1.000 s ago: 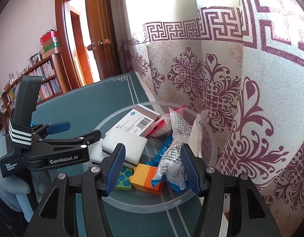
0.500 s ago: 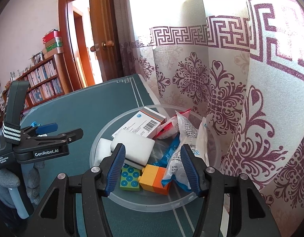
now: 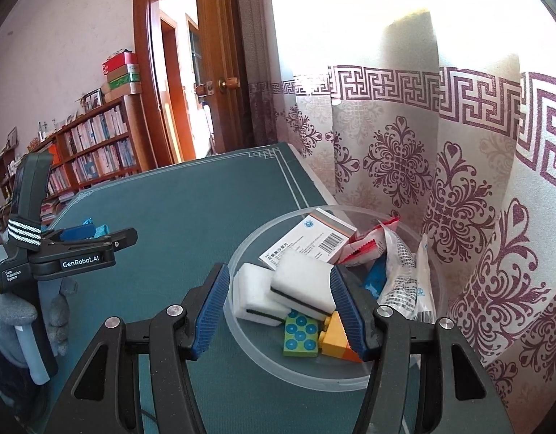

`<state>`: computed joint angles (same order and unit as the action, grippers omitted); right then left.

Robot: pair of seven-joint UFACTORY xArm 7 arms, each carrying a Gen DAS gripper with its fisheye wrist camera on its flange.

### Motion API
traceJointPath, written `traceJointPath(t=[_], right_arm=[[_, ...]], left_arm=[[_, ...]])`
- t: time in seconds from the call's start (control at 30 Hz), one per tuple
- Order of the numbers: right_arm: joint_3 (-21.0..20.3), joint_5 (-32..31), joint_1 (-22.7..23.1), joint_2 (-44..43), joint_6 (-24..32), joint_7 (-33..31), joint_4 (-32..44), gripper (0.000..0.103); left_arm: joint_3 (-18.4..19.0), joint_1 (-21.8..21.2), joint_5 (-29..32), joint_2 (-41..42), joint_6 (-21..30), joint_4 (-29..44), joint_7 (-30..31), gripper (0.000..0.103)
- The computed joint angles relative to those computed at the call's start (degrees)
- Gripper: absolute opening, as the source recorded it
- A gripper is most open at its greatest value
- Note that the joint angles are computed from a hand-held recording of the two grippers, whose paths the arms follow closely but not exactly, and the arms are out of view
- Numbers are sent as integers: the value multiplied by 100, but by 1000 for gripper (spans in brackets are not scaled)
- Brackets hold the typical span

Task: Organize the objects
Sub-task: 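Withdraw both tools from the bowl toward the blue cracker packet and cloth, then grasp the blue cracker packet with the left tool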

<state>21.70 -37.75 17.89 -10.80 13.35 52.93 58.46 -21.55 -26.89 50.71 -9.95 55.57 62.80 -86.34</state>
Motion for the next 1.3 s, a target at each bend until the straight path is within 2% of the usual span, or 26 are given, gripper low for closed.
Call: traceJointPath(t=[0.13,0.33,0.83,1.0,1.3], right_arm=[[1,168,222,216,39,-227,204,60],[-262,1167,849,705,39,-1224,535,60],[-519,1950,1783,1686,303,-2273,1461,62],[-564,2207,1980,1950,432,-2592,1728,62],[-639,2453,2228,2299,684,-2853,2110,62]], left_arm=[[31,89,-128,-373,17,-351,-52,97],[-40,380,-374,-939,77,-852,-16,97],[-25,1373,-1206,-2261,96,-2013,358,97],[251,1661,-1610,-2658,-357,-2471,441,97],[379,2159,-1922,-2470,-958,-2529,975,97]])
